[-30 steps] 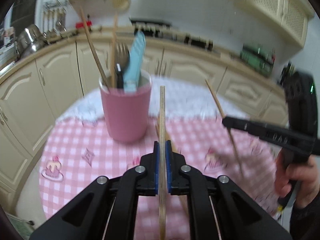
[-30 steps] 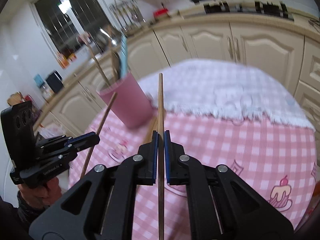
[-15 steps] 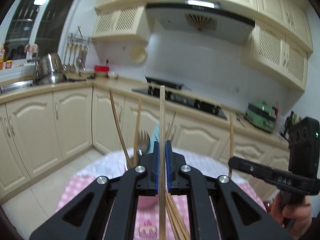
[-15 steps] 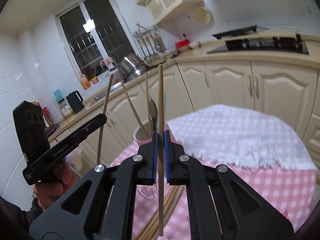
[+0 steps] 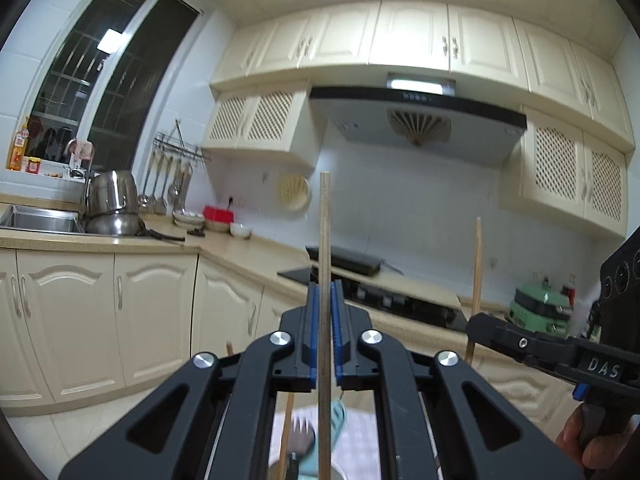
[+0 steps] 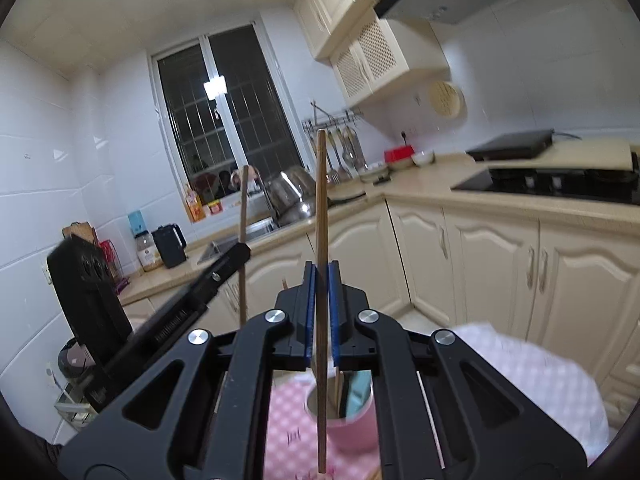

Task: Organize utensils
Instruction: 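Lift both held chopsticks upright toward the pink cup, then lower both chopsticks into the pink cup and open both tools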

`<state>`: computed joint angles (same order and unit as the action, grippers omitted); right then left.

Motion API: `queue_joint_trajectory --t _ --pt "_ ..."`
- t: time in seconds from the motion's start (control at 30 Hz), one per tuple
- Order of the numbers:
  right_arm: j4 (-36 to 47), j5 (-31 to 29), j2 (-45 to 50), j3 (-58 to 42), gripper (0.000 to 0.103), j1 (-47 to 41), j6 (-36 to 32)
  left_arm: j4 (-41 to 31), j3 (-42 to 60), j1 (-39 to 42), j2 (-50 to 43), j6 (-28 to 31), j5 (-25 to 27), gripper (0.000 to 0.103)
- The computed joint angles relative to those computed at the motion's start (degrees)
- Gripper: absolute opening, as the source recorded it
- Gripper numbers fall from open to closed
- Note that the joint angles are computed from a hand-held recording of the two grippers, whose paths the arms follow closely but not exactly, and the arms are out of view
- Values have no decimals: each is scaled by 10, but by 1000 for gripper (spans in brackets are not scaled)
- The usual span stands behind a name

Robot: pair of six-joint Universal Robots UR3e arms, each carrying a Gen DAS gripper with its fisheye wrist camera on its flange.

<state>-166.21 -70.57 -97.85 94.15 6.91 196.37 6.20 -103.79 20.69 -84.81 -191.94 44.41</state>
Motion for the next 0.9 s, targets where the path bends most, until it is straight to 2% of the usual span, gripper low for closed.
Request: queue_joint_trajectory --t 0.17,0.37,0.77,0.9 --pt "-11 -4 76 -79 6 9 2 34 67 -50 -83 -25 56 5" --pt "-43 -14 125 -91 7 13 5 57 80 -76 -136 -19 82 5" --pt "-58 -9 161 -75 7 10 7 72 37 -77 -161 20 83 5" --pt "-22 -7 166 -75 7 14 0 58 14 -71 -153 44 75 6"
